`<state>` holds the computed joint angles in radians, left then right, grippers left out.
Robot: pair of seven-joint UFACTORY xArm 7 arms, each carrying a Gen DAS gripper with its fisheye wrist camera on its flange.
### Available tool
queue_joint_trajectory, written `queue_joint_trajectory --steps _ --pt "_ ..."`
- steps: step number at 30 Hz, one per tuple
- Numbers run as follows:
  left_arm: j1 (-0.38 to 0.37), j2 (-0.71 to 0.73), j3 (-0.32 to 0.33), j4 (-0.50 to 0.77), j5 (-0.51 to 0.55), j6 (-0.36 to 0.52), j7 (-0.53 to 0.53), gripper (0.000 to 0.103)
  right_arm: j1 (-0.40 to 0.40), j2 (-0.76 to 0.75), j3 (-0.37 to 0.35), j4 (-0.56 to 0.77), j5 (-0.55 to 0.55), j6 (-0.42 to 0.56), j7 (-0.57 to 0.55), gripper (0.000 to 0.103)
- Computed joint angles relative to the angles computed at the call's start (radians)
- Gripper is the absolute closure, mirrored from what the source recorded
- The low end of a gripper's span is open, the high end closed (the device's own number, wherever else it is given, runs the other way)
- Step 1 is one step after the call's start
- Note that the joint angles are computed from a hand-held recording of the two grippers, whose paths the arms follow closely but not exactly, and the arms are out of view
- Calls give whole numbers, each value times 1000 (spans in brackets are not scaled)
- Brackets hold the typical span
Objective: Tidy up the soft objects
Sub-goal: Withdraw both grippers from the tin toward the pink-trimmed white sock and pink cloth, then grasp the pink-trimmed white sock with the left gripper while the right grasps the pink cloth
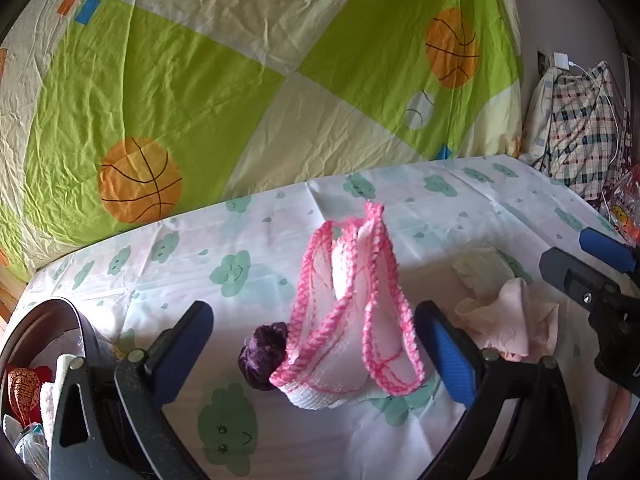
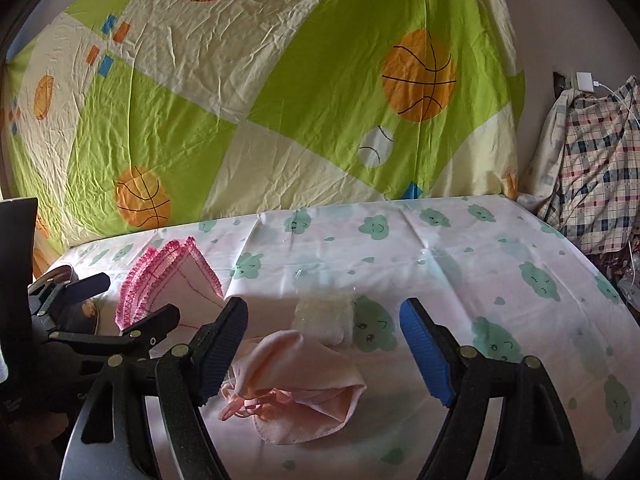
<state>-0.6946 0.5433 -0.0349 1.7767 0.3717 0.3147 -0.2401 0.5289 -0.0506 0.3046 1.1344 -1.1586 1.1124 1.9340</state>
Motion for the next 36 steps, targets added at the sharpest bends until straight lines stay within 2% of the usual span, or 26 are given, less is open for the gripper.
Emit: queue_joint_trajectory --steps 1,3,4,6,7,8,16,21,30,36 --pt "-8 0 11 -2 11 -7 -8 3 1 4 0 4 9 8 -11 23" --pt "-18 1 26 -6 29 -19 -23 12 -2 1 -5 -1 27 -5 -16 23" --pt "-14 -1 21 -13 28 -27 -20 22 -4 -1 -7 -4 35 -13 -18 23" --pt "21 -2 -25 -19 -5 -31 29 50 -6 1 -7 -3 51 -7 -26 23" --pt "53 1 -70 -18 -43 -24 81 79 -6 -1 -6 -5 50 -6 -20 23" --pt "71 -2 -94 -25 -73 -28 113 86 -6 -4 -5 -8 47 -6 -15 23" --pt "138 -103 -142 -193 -211 -207 195 90 -23 -12 -8 -24 64 -46 -10 22" --pt "144 -159 -128 -285 -237 -288 201 90 -27 25 -21 10 99 -96 -104 22" --pt "89 -183 -53 -328 -212 -322 165 90 -21 70 -54 48 179 -165 -236 19" --pt "57 -179 -14 -323 -176 -308 135 90 -14 92 -67 74 228 -154 -285 19"
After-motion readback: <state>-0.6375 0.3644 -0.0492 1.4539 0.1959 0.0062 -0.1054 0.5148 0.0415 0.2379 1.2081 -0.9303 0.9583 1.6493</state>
